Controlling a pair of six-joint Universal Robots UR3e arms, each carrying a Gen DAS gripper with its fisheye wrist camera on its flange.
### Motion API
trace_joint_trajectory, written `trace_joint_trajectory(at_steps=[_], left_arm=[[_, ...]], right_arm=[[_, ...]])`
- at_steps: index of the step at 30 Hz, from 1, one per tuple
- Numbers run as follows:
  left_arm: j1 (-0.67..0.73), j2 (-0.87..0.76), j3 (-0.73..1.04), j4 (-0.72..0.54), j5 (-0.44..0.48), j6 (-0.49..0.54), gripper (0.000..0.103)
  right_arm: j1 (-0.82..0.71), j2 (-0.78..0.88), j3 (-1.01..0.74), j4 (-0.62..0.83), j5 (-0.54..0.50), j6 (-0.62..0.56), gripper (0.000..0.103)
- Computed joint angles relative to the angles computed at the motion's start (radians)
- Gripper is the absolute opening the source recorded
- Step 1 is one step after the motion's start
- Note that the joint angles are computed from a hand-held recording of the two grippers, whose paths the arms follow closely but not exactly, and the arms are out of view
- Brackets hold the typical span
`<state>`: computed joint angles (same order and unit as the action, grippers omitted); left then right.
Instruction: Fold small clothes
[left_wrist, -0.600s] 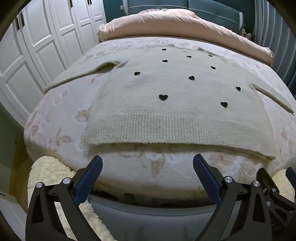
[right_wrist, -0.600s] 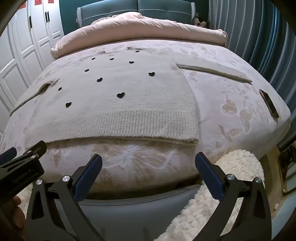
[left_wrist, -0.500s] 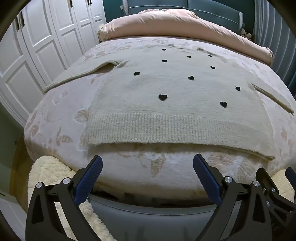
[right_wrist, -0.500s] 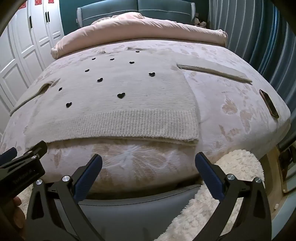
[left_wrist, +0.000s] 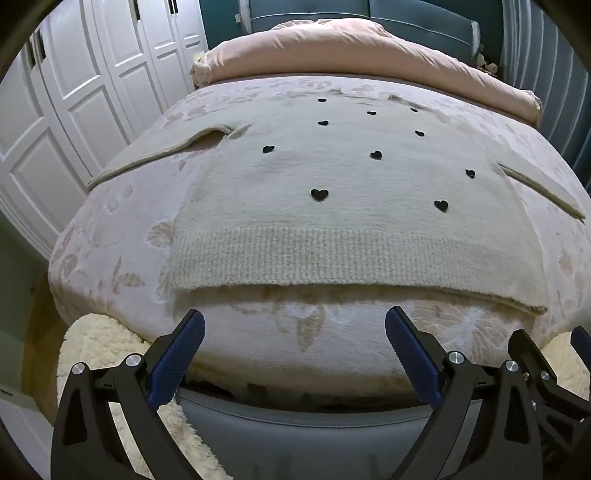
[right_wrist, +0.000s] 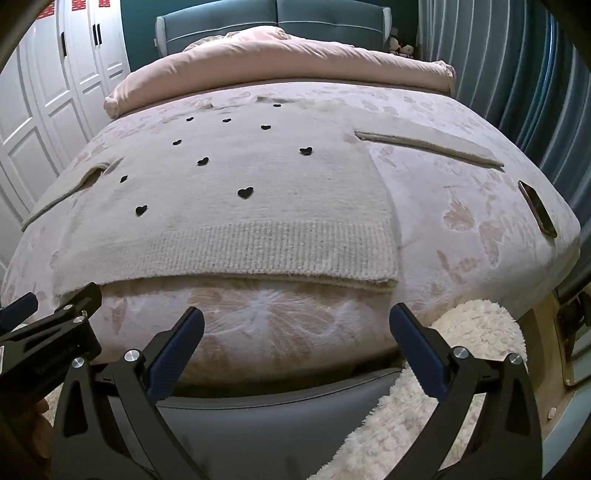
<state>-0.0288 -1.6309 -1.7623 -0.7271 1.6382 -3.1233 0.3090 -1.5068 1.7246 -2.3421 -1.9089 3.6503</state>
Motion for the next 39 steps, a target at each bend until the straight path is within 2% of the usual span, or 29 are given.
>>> trace_joint_trajectory(at_steps=[39], left_arm=[[-0.015, 0.001, 0.007, -0.01, 0.008, -0.003, 0.094]], right_arm=[[0.007, -0.002, 0.005, -0.004, -0.003, -0.003, 0.098]])
